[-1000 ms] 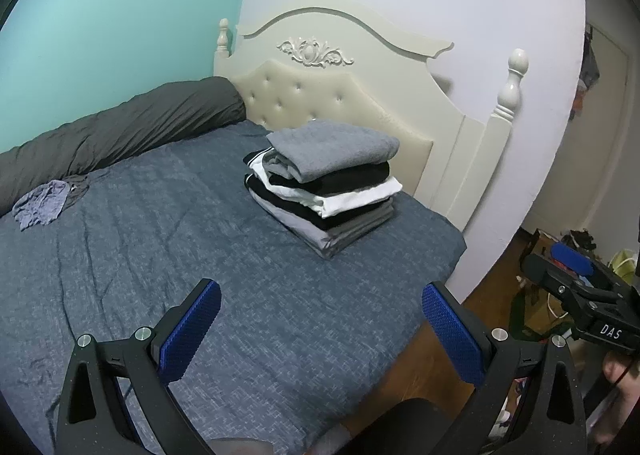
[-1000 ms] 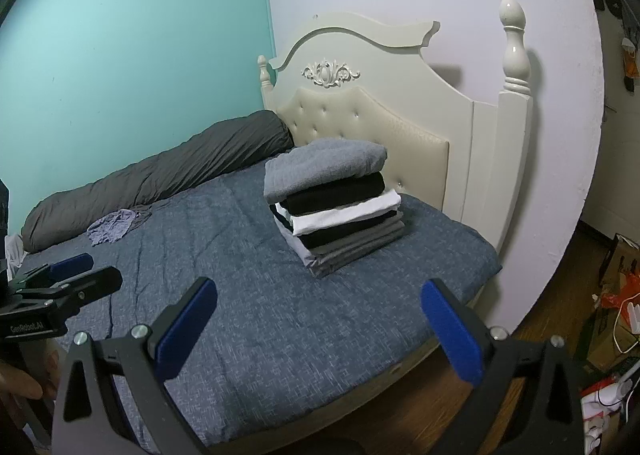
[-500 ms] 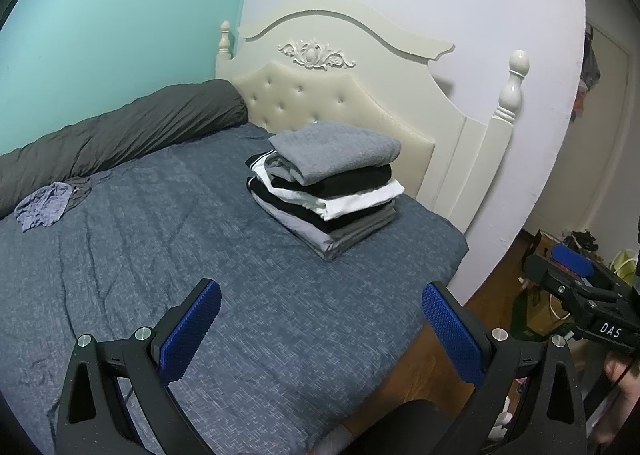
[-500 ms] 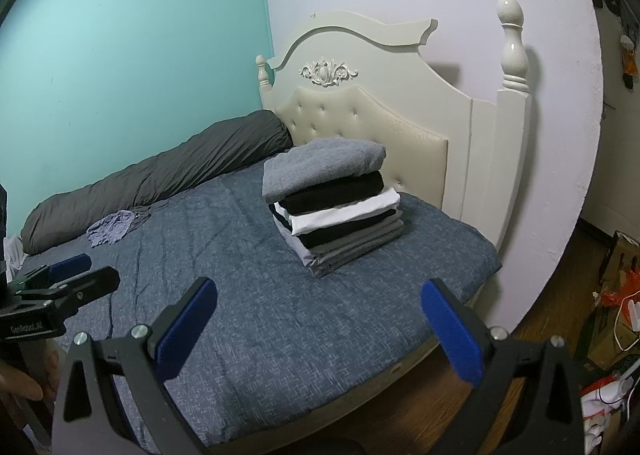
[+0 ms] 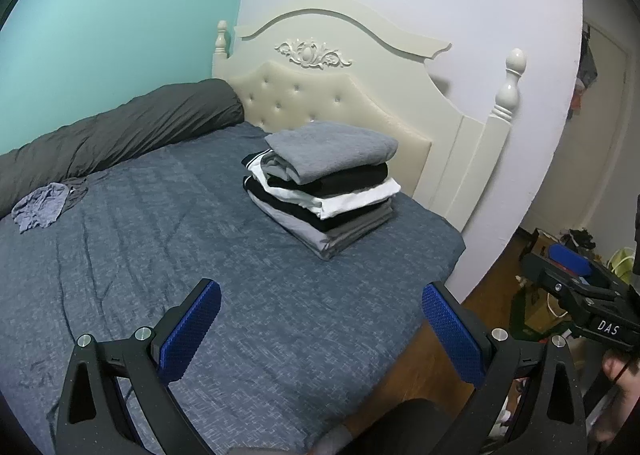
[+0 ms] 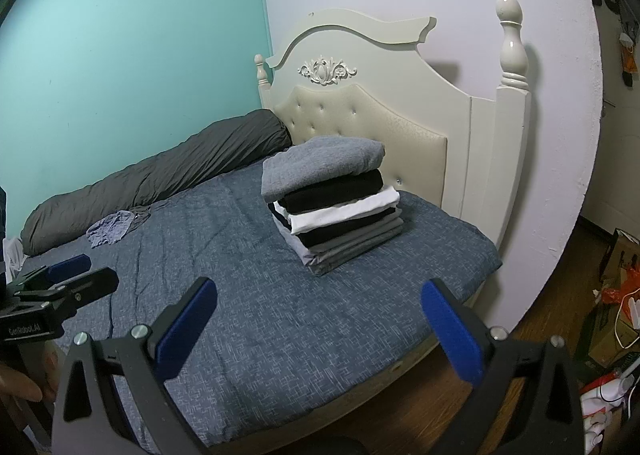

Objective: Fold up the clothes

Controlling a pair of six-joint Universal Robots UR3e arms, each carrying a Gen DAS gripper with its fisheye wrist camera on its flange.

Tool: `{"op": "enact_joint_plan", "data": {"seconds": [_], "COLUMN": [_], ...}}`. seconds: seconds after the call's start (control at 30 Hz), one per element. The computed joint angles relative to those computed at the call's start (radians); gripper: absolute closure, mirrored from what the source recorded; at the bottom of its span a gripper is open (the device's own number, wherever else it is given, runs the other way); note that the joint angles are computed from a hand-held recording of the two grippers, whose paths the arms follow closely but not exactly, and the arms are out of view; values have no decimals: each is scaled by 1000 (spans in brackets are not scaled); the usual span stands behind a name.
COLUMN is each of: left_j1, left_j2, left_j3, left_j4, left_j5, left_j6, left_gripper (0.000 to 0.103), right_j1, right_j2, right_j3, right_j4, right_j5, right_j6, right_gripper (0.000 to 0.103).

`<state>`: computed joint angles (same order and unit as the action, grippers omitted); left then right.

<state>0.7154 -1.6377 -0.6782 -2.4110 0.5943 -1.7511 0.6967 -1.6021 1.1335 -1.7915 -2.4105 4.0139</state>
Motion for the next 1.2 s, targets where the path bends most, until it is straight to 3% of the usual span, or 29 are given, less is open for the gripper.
{"op": "enact_joint_plan", "data": {"seconds": [1.2], "left_j1": [-7], "left_j2": [-37], "left_j3": [45], "left_j4": [-31], "left_j5": [-2], "left_j6": [-7], "left_gripper": [0], "right_j1": [-9], "right_j2": [-7], "right_j3": [8], "right_j4": [-4], "right_j5": [16], "right_j6": [4], "right_gripper": [0]}}
